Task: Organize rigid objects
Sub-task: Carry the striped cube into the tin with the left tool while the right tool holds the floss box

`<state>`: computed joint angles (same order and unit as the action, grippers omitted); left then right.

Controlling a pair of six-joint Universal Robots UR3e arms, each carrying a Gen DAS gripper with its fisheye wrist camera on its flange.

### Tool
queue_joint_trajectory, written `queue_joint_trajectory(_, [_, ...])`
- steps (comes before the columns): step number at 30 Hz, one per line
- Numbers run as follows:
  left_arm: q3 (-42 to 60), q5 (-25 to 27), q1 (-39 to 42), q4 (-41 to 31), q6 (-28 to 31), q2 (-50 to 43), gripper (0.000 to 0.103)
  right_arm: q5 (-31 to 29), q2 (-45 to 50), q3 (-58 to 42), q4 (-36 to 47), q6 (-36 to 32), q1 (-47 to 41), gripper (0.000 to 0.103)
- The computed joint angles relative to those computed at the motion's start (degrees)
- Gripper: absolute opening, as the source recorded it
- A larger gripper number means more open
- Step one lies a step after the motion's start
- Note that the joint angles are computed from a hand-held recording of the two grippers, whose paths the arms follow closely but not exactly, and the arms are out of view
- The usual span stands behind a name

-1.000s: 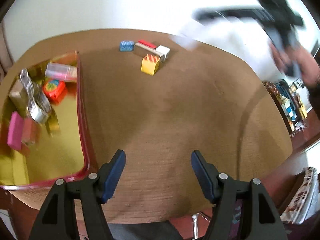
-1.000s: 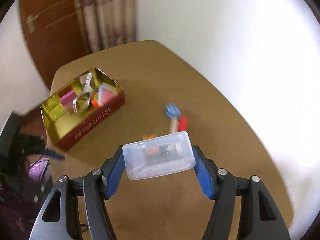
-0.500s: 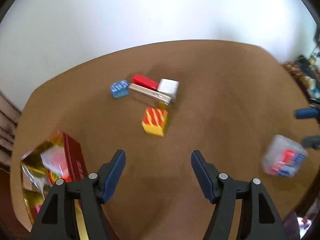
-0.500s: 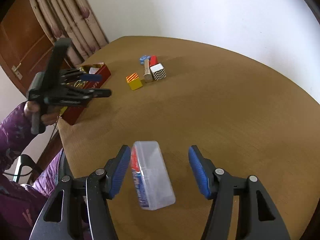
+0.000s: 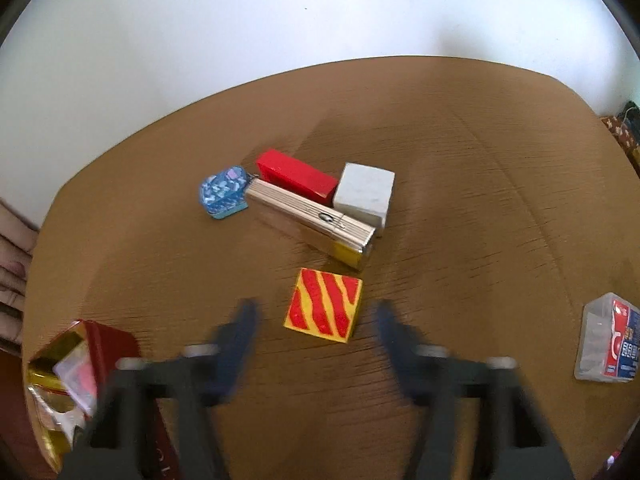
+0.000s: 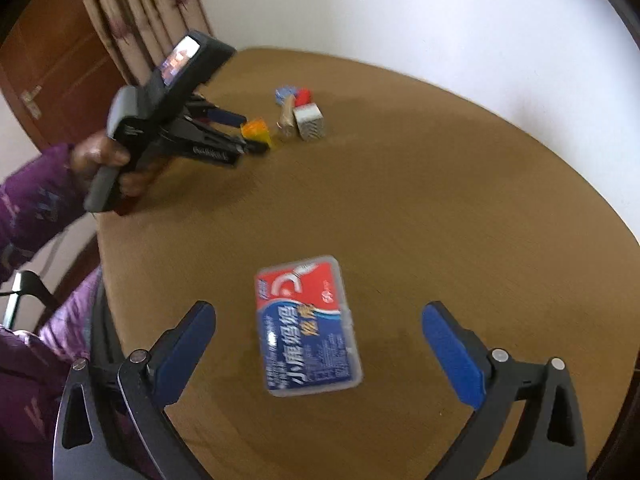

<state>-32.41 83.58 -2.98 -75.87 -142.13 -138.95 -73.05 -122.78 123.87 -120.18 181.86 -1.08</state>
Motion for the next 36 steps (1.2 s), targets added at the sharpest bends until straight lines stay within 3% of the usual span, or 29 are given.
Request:
queue_joint_trajectory(5, [-0.19,-4.44,2.23,-2.39,-0.61,0.69,0.03,-0.87,7.95,-3.35,-3.12,1.05,5.31,0.103])
queue_joint_trajectory(7, [-6.23,-6.22,3.76,-1.2,0.5,5.07,0.03,-7.35,13.69,-6.96,-4.39,2.84,11.02,0.103])
queue_joint_trajectory(10, [-11.53,-8.48,6.25,-1.1,0.94,10.39,0.03,-11.64,19.28,-9.93,-4.58,3.42,15.57,0.099])
queue_joint_trajectory(11, [-12.47,-9.7,7.47,-2.44,1.04,12.21,0.03,-12.76,20.5,-10.4,-4.71,3.72,16.66,0.092])
queue_joint_trajectory(12, [-13.31,-10.96,8.91,-3.98,1.01,14.13,0.03,-14.09,22.09,-11.04,-4.36,4.37,17.81,0.068])
queue_joint_trajectory(13, [-14.01,-11.66,10.02,-4.92,0.91,15.59,0.03,-15.15,23.68,-11.62,-3.55,5.04,18.59,0.06])
queue_joint_trajectory(20, [-18.56,-14.78,24.43,-12.14,3.7,26.39,0.03,-13.15,21.13,-7.44,-5.75,6.65,16.9,0.058])
queue_joint_trajectory(22, [-22.68,-12.55,27.58,-10.31,4.63,30.09,0.03,-13.0,20.36,-6.72,-6.1,7.4,16.42,0.058])
queue_joint_trajectory(29, [-24.89,-6.25,33.86,-4.27,8.48,27.92,0.03,-10.81,17.43,-7.52,-4.74,11.16,15.29,0.058])
queue_joint_trajectory(36, [-29.44,-7.86,36.52,-1.84,9.17,28.36,0.03,-8.68,18.68,-13.92,-3.78,15.43,16.84,0.058])
